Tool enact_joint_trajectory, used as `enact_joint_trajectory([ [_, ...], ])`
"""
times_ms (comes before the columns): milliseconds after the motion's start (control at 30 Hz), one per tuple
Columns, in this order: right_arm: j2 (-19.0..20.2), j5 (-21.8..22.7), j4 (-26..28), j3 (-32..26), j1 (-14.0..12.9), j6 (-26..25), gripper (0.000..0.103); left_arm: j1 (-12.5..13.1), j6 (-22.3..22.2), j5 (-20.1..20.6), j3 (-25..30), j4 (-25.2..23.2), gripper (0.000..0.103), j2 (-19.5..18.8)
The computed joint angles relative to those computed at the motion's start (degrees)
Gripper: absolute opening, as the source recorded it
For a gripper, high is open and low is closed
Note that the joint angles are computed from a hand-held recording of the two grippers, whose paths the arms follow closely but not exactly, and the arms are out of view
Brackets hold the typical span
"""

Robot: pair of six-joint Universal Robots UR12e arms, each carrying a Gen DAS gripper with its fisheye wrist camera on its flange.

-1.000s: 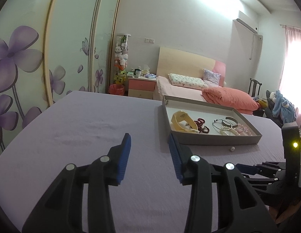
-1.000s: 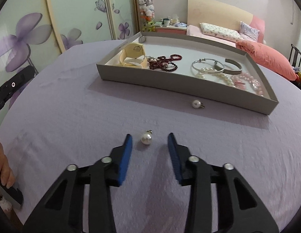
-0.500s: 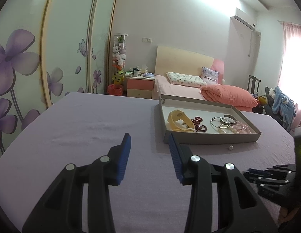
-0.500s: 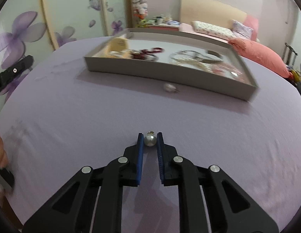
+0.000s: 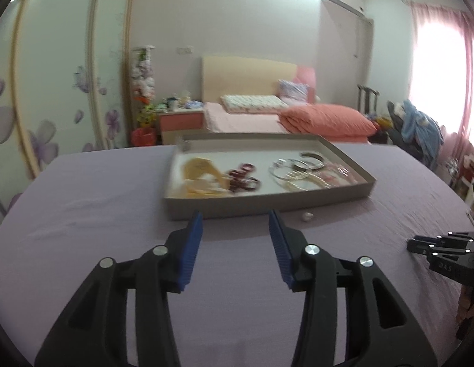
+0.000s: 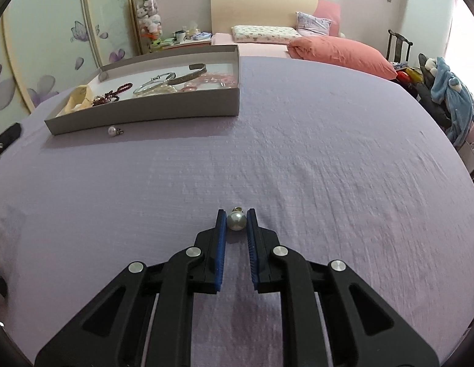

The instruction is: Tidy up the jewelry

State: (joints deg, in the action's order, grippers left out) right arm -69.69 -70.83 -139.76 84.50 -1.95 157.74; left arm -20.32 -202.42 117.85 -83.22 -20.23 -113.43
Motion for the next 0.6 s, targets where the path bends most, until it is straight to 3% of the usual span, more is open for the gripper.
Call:
enact_joint_trajectory([
  [233, 0.25, 3.38, 1.98, -0.59, -1.08, -1.2, 0.014, -0.3, 0.6, -6.06, 8.98, -9.22, 0.046, -5.37],
  [467, 0.62, 5.92, 3.73, -1.38, -1.9, -2.02, 0.015, 0.33, -3.41, -11.11, 17.58, -20.57, 0.046, -10.17],
  [600, 0.94, 7.09, 4.53, -1.9, -2.2, -1.89, 0.014, 0.62, -5.2, -11.95, 20.14, -23.93, 0.039, -11.64],
])
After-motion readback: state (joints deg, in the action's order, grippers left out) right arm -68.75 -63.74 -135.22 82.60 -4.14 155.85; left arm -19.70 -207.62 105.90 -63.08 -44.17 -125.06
